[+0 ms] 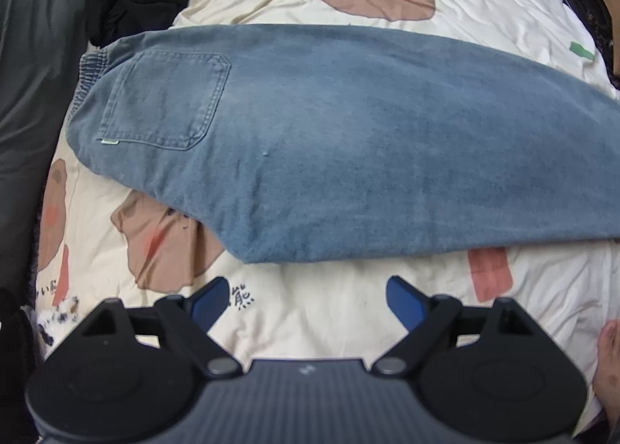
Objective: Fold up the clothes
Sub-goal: 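Move the right tool to the jeans leg hem and grasp it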
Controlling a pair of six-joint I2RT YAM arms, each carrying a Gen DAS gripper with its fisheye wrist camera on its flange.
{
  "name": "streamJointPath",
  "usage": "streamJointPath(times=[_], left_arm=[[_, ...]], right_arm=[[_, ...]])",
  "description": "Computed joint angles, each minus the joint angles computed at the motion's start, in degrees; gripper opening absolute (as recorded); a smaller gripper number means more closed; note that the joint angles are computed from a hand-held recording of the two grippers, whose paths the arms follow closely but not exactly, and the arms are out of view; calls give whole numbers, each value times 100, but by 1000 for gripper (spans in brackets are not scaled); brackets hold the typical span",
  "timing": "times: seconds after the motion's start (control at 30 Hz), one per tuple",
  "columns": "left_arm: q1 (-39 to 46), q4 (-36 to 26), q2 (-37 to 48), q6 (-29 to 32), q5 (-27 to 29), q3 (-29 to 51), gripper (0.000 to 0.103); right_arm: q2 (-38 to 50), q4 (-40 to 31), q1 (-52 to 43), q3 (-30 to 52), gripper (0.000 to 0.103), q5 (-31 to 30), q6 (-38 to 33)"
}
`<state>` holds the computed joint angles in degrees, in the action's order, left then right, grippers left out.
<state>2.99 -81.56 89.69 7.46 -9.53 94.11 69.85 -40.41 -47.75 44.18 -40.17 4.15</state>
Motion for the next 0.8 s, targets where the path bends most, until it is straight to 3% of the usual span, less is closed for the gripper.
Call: streamJointPath(times=[0.27,0.47,0.8], left_arm=[[-34,-15,8,-11,19,28,90],[17,-6,-27,-1,23,20,90],[73,-11,14,9,-57,1,90]], right_arm=[[556,-20,-144,127,75,-75,-171],[561,-736,-402,459,72,-631,-903],[1823,-901,-208,1048,72,-385,-1276]])
